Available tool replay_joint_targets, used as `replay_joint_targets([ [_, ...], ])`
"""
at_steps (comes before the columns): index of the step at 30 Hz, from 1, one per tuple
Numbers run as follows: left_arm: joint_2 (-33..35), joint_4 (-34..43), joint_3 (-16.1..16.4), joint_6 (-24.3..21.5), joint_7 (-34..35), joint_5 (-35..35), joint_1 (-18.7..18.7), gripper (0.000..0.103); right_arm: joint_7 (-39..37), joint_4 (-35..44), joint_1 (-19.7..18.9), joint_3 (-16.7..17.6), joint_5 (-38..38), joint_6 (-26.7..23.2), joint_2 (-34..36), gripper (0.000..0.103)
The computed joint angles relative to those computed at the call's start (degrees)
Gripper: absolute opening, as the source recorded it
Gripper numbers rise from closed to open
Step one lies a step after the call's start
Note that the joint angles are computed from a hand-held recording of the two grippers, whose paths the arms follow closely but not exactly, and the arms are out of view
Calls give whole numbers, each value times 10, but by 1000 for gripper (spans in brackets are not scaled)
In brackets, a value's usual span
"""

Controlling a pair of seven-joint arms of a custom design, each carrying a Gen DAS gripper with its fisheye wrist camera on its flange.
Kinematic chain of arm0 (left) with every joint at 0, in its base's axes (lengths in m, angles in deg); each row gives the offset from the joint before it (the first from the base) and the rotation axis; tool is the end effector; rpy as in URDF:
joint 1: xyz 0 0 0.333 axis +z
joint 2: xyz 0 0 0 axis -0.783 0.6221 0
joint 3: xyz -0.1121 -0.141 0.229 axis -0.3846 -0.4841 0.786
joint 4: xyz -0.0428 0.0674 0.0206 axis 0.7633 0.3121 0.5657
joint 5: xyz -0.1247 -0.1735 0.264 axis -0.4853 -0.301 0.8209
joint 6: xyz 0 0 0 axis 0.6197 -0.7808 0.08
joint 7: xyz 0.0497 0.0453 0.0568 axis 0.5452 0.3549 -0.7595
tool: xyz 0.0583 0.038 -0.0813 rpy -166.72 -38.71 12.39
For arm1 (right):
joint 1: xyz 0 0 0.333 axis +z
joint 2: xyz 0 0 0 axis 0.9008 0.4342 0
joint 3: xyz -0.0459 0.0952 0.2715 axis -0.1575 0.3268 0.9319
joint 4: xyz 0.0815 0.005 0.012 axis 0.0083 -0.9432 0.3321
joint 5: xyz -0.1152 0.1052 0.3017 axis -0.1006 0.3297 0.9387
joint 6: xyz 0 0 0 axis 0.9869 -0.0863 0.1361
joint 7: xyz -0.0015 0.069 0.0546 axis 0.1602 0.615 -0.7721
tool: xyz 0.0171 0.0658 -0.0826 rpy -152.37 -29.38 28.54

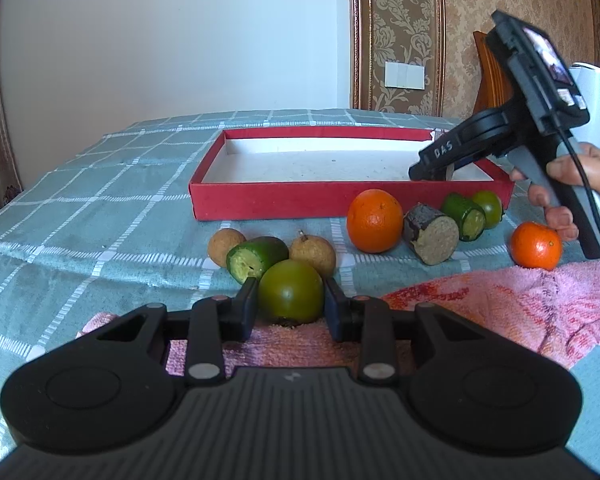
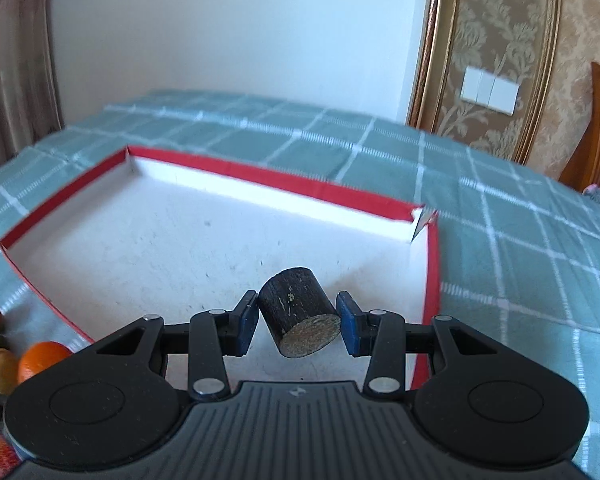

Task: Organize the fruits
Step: 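Carry the eggplant slice into the tray and open the right gripper while the left gripper grasps the green tomato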

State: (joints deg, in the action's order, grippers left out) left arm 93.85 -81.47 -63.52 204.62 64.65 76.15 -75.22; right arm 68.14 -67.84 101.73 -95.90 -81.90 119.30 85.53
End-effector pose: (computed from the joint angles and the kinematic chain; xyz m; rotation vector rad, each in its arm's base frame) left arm 0.6135 -0.2501 0.2138 -1.2582 1.9231 -1.1167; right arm 0.6900 0.2500 0.2392 -1.7729 1.6453 -0.8429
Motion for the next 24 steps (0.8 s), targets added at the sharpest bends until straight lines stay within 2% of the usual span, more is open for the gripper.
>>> replay_joint_targets([
  [3, 1, 1, 3, 1, 2, -4, -3, 31, -20, 3, -22, 32, -3, -11, -8, 42],
  [7, 2, 2, 4, 0, 4, -8, -5, 31, -19, 7, -17, 24, -11, -15, -5, 42],
  [9, 1, 1, 4, 2, 5, -9, -6, 31, -24, -3, -26, 39, -9, -3, -12, 45],
  [12, 1, 2, 7, -2, 7, -12, -9, 31, -38, -45, -41, 68, 13, 43, -36, 59],
  [17, 0, -1, 14, 1, 16, -25, -19, 31, -43, -155, -15, 57, 75, 134, -86, 59],
  [20, 1, -1, 8, 5, 18, -16, -12, 31, -36, -223, 23, 29, 135, 186, -107, 62],
  [21, 1, -1, 8, 6, 19, -15, -12, 31, -17, -247, 43, 9, 148, 209, -109, 65],
  [22, 1, -1, 8, 6, 20, -16, -12, 31, -19, -265, 84, -30, 201, 210, -101, 76],
  [23, 0, -4, 7, 8, 20, -16, -11, 31, -29, -276, 134, -78, 274, 200, -82, 80],
  [24, 0, -5, 6, 9, 21, -15, -10, 31, -14, -296, 164, -107, 306, 212, -70, 82],
])
